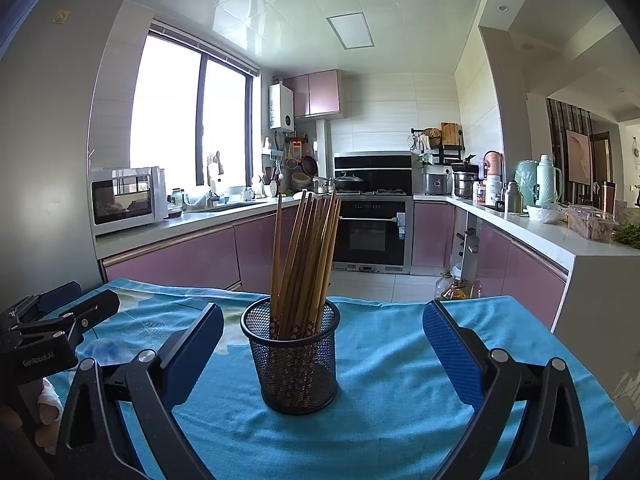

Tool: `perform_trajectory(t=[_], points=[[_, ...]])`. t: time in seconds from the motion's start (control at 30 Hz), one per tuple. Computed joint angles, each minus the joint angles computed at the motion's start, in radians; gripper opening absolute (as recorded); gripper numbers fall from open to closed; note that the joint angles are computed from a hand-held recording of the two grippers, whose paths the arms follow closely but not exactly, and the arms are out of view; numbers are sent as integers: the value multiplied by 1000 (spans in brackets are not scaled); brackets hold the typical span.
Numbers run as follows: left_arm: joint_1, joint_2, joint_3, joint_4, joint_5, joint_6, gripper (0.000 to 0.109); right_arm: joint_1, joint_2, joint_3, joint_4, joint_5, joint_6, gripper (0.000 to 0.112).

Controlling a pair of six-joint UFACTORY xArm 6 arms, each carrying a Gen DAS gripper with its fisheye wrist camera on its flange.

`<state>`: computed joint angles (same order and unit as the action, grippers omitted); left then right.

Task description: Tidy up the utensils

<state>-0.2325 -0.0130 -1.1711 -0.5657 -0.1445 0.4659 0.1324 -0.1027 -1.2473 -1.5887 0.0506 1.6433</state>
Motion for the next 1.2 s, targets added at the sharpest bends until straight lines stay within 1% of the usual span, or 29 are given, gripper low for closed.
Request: perform_trajectory(t=[0.27, 0.3, 0.37, 0.4, 0.43, 0.53, 0.6, 0.63, 0.77, 0.8, 0.87, 0.9, 0.97, 1.2], points=[[5, -2, 0, 5, 5, -3, 97, 0, -2, 0, -9, 7, 6, 97], [10, -3, 5, 41, 3, -38, 97, 0, -2, 0, -8, 6, 6, 97], [8, -2, 3, 29, 4, -27, 97, 1, -3, 0, -7, 6, 6, 97], [2, -2, -2, -18, 6, 19, 97, 1, -3, 0, -8, 7, 5, 97], [0, -3, -2, -29, 5, 31, 97, 1, -3, 1, -5, 8, 2, 97], [6, -2, 2, 13, 5, -11, 97, 1, -2, -1, -9, 9, 5, 97], [6, -2, 1, 8, 7, -5, 97, 2, -3, -3, -9, 12, 1, 97], [10, -3, 4, 37, 5, -32, 97, 3, -1, -6, -10, 12, 1, 97], [5, -3, 3, 14, 6, -8, 97, 0, -1, -8, -14, 10, 7, 97], [2, -3, 0, -9, 8, 14, 97, 0, 0, -10, -17, 11, 10, 97], [8, -3, 5, 33, 6, -28, 97, -1, 3, -12, -15, 9, 8, 97], [6, -4, 4, 15, 8, -9, 97, 0, 0, -10, -16, 10, 9, 97], [8, -3, 6, 37, 5, -31, 97, -1, 1, -11, -18, 8, 12, 97], [8, -4, 6, 37, 6, -30, 97, -1, 3, -13, -25, 11, 17, 97]])
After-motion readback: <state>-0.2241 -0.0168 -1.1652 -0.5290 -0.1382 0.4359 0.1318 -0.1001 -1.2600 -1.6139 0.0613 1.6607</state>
